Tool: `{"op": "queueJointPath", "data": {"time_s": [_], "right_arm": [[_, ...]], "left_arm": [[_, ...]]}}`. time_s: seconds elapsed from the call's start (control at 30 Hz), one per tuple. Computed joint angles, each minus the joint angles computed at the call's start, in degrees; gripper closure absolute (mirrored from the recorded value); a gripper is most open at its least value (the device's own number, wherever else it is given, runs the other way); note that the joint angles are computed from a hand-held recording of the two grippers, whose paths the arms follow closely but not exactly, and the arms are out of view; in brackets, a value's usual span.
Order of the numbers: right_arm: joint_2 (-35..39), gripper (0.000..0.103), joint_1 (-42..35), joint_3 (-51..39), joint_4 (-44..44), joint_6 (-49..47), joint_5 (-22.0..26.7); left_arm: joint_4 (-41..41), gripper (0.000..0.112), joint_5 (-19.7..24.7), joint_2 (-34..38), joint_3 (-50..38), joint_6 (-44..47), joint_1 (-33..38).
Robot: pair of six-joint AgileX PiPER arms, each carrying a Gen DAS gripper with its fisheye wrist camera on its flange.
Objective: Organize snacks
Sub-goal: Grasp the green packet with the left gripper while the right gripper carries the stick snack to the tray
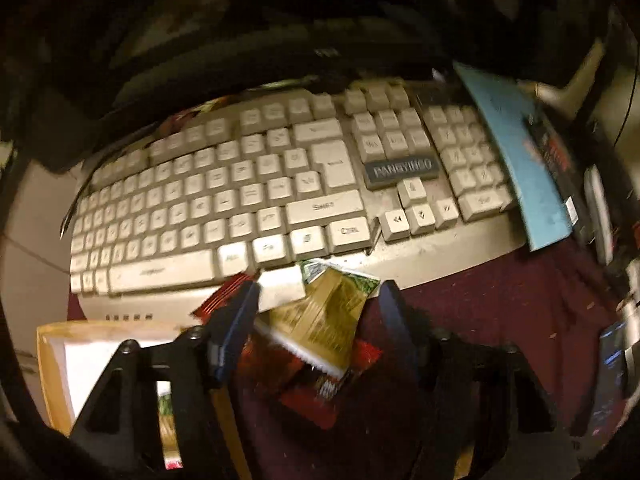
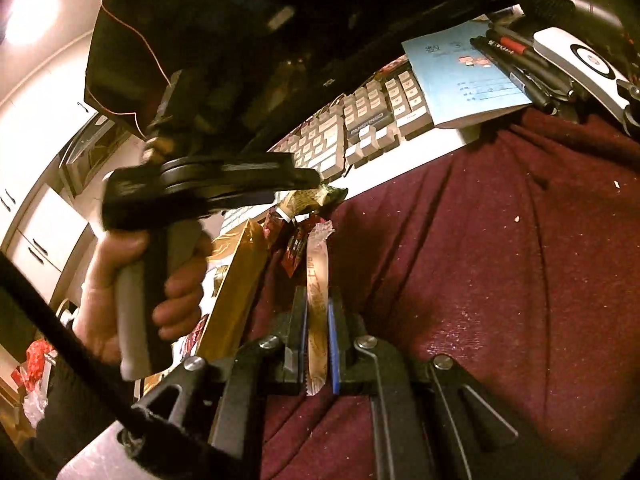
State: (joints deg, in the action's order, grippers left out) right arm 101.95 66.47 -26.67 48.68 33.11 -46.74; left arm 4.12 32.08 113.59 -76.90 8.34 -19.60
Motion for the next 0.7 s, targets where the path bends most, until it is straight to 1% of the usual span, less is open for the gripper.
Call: {"op": "queueJointPath", "data": {"time_s": [0.03,0.07,0.1,0.13,0.17,0.2,0.3,0.37,0.4,0.47,0.5,0.6,0.7], "right_arm": [[0.0,0.097,0.0,-0.1,0.0,-0.3,0.1],[0.0,0.097,-0.1,-0.1,-0.3,-0.4,0.3],[0.0,0.097,0.0,-0.2,0.2,-0.8,0.4],[-0.1,0.097,0.2,-0.3,0.8,-1.3,0.4],[-0.1,0.097,0.2,-0.3,0.6,-1.2,0.4],[-0.1,0.097,0.4,-0.3,1.0,-1.5,0.4],[-0.2,0.097,0.6,-0.5,1.5,-1.9,0.8],[-0.3,0.097,0.8,-0.4,1.9,-1.9,0.5],[-0.4,0.097,1.1,-0.4,2.6,-2.2,0.5],[-0.5,0.097,1.1,-0.3,2.7,-2.1,0.4],[-0.4,0.097,1.2,-0.3,2.7,-2.1,0.4],[-0.4,0.097,1.5,-0.4,3.5,-2.6,0.5],[-0.4,0.097,1.7,-0.5,4.0,-2.9,0.4]], "left_arm": [[3.5,0.063,0.7,1.0,-0.8,-3.2,-1.0],[4.9,0.066,1.1,1.7,-1.2,-4.5,-1.6],[4.7,0.073,0.7,1.7,-0.9,-4.2,-1.8],[3.7,0.087,0.6,1.4,-0.5,-3.3,-1.8],[4.0,0.087,1.0,1.3,-0.3,-3.7,-2.0],[5.5,0.093,0.3,0.8,0.6,-5.3,-2.3],[11.3,0.094,-2.3,-0.8,4.0,-10.3,-3.8],[11.6,0.096,-4.1,-1.9,6.2,-10.6,-3.8],[9.8,0.097,-4.9,-2.5,7.2,-9.7,-3.7],[1.8,0.099,-4.9,-3.5,7.9,-3.9,-1.9],[-2.5,0.099,-3.6,-4.1,7.3,-0.1,-0.6],[-11.9,0.1,-2.6,-7.1,9.6,9.1,2.6],[-23.9,0.1,1.1,-11.3,12.3,19.9,7.1]]}}
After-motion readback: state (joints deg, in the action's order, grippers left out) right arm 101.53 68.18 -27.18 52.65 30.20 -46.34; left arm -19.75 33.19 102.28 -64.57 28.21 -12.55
